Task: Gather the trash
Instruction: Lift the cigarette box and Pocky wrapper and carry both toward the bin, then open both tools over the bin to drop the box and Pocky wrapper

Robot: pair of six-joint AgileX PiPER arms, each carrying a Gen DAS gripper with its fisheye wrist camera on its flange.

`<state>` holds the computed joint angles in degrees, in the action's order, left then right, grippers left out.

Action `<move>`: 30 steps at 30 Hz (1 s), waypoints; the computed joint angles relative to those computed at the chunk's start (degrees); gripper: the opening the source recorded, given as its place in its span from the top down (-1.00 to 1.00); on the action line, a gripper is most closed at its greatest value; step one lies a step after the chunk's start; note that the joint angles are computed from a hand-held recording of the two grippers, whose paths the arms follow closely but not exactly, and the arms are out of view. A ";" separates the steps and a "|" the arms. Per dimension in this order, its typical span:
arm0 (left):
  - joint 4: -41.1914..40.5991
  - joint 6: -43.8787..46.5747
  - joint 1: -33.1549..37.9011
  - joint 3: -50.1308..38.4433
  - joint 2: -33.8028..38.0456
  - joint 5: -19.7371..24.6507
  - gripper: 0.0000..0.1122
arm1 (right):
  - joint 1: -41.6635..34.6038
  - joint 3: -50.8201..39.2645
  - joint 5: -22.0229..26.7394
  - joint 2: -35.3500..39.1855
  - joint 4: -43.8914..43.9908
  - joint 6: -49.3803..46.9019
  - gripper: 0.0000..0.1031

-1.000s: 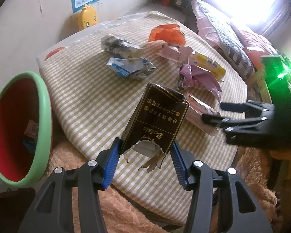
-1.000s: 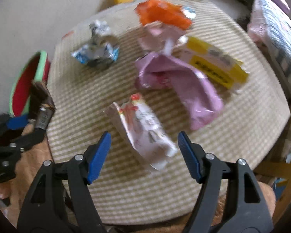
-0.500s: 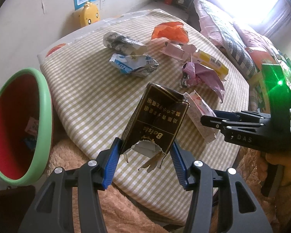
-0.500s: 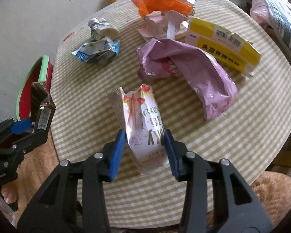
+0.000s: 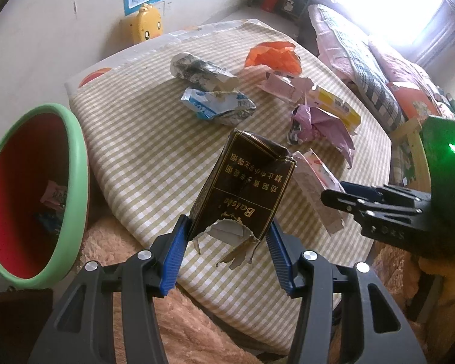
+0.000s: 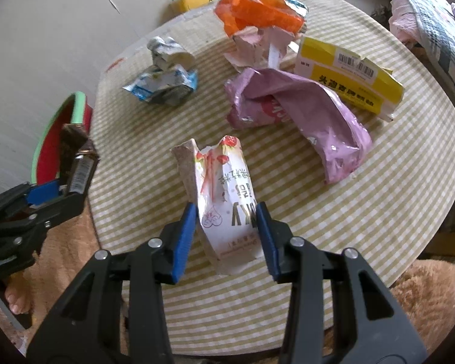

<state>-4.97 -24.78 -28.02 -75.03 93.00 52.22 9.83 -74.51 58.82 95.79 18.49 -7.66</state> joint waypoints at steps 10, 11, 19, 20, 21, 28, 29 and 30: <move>7.64 -4.61 -1.07 -0.49 -2.17 -0.66 0.13 | 0.85 -0.31 -0.76 -4.55 1.22 3.46 0.23; 7.56 -4.66 -0.96 -0.28 -2.26 -0.75 0.13 | 1.02 -0.70 -0.72 -4.83 1.06 3.92 0.23; 8.12 -6.11 1.96 2.18 -4.52 -2.46 0.13 | 2.96 -4.79 -0.12 -6.04 -0.66 7.16 0.23; 8.37 -6.35 2.18 2.35 -4.75 -2.54 0.13 | 3.44 -5.50 -0.03 -6.06 -0.98 7.64 0.23; 8.91 -6.72 2.45 2.66 -5.13 -2.61 0.13 | 3.77 -6.15 0.05 -5.80 -1.19 7.87 0.23; 11.48 -7.81 4.36 4.86 -7.52 -3.22 0.13 | 8.05 -10.51 0.35 -4.19 -4.03 10.61 0.23; 11.60 -7.74 4.87 5.38 -8.01 -3.43 0.13 | 8.73 -11.12 0.46 -3.92 -4.46 10.98 0.23; 11.92 -7.87 5.15 5.78 -8.43 -3.49 0.13 | 9.36 -11.66 0.56 -3.61 -4.85 11.30 0.23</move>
<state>6.95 -32.65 -22.87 -69.25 84.57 48.73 19.19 -86.18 59.39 92.17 13.64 3.64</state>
